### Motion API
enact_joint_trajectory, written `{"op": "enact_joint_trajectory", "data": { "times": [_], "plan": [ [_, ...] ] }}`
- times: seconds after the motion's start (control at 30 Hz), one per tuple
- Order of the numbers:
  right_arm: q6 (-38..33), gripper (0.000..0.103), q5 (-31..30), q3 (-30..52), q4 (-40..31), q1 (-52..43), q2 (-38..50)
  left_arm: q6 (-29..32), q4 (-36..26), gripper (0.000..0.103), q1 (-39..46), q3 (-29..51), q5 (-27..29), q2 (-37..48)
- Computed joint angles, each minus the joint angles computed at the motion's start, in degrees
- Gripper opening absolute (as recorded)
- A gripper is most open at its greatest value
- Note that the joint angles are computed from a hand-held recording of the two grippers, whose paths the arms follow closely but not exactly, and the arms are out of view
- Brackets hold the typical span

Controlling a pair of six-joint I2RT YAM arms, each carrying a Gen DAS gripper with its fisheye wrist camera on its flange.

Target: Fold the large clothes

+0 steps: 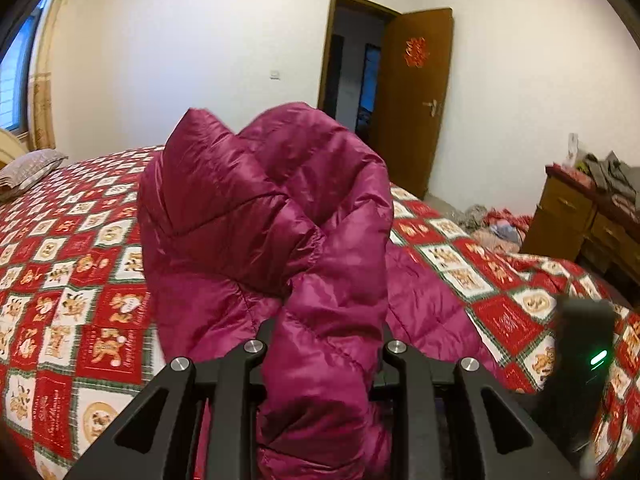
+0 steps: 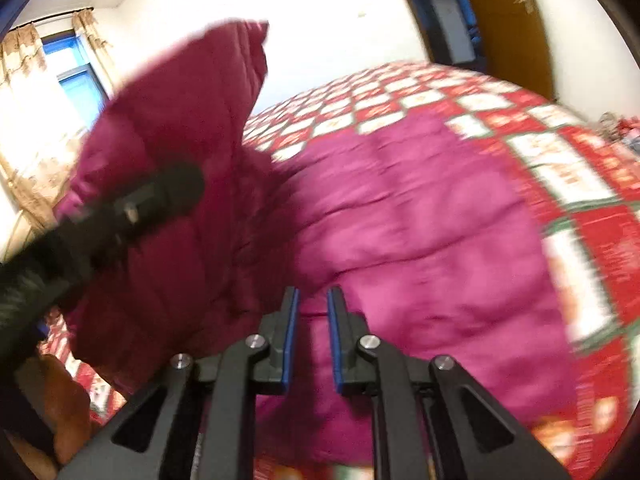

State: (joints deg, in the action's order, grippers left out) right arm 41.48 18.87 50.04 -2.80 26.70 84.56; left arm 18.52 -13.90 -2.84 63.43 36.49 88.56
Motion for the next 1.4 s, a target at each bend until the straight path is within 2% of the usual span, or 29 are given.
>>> {"op": "enact_joint_trajectory", "data": {
  "times": [0.13, 0.27, 0.37, 0.43, 0.5, 0.57, 0.7, 0.87, 1.0, 1.03, 1.1, 1.2, 1.27, 1.3, 1.37, 1.4],
  "plan": [
    [0.88, 0.018, 1.47, -4.97, -2.54, -2.59, -6.13, 0.07, -0.32, 0.026, -3.16, -0.76, -2.19, 0.41],
    [2.46, 0.019, -1.69, -9.68, -1.11, -6.75, -11.08, 1.85, -0.01, 0.026, -7.04, -2.69, -5.72, 1.27],
    [2.2, 0.025, -4.39, -10.79, -0.36, -8.77, -13.04, 2.85, 2.14, 0.026, -9.32, -5.45, -8.22, 0.87],
    [2.15, 0.039, -7.46, -10.75, 0.39, -10.69, -13.41, 3.89, 3.84, 0.026, -10.44, -7.41, -9.44, 0.44],
    [3.13, 0.061, -10.03, -11.02, 2.7, -12.14, -13.67, 5.52, 6.6, 0.026, -11.3, -9.99, -10.61, -0.27],
    [3.29, 0.064, -12.36, -10.86, 4.57, -13.57, -13.73, 6.49, 8.46, 0.026, -11.17, -11.49, -10.64, -0.67],
    [0.19, 0.064, -20.85, -5.71, 5.02, -17.97, -7.77, 7.24, 8.31, 0.026, -10.36, -11.5, -8.83, -0.47],
    [-5.5, 0.065, -25.4, 2.17, 1.71, -18.94, -0.44, 8.13, 7.15, 0.026, -9.22, -10.59, -7.14, 0.04],
    [-7.8, 0.064, -24.93, 6.83, -2.73, -17.4, 3.16, 9.41, 5.91, 0.026, -8.09, -9.28, -5.81, 0.76],
    [-8.58, 0.061, -24.8, 7.74, -3.43, -17.24, 4.07, 9.76, 5.55, 0.029, -7.83, -9.04, -5.56, 0.73],
    [-11.14, 0.031, -24.37, 9.76, -5.6, -16.95, 5.5, 11.6, 3.42, 0.03, -7.12, -8.08, -4.74, 0.56],
    [-12.84, 0.023, -24.56, 10.62, -6.91, -17.37, 6.17, 15.42, -4.99, 0.03, -4.36, -4.09, -1.52, 0.14],
    [-12.28, 0.022, -24.75, 9.3, -6.09, -17.77, 5.42, 19.18, -13.72, 0.033, -0.11, 0.69, 4.35, 0.69],
    [-11.81, 0.021, -24.99, 8.69, -5.58, -18.04, 5.2, 21.9, -18.08, 0.036, 2.04, 3.17, 6.81, 1.34],
    [-10.96, 0.02, -25.66, 7.69, -4.73, -18.89, 4.95, 26.82, -24.19, 0.066, 6.44, 7.24, 10.11, 2.47],
    [-10.29, 0.02, -26.57, 6.51, -3.59, -19.61, 4.58, 28.63, -26.23, 0.07, 8.58, 8.99, 11.76, 3.17]
  ]
}}
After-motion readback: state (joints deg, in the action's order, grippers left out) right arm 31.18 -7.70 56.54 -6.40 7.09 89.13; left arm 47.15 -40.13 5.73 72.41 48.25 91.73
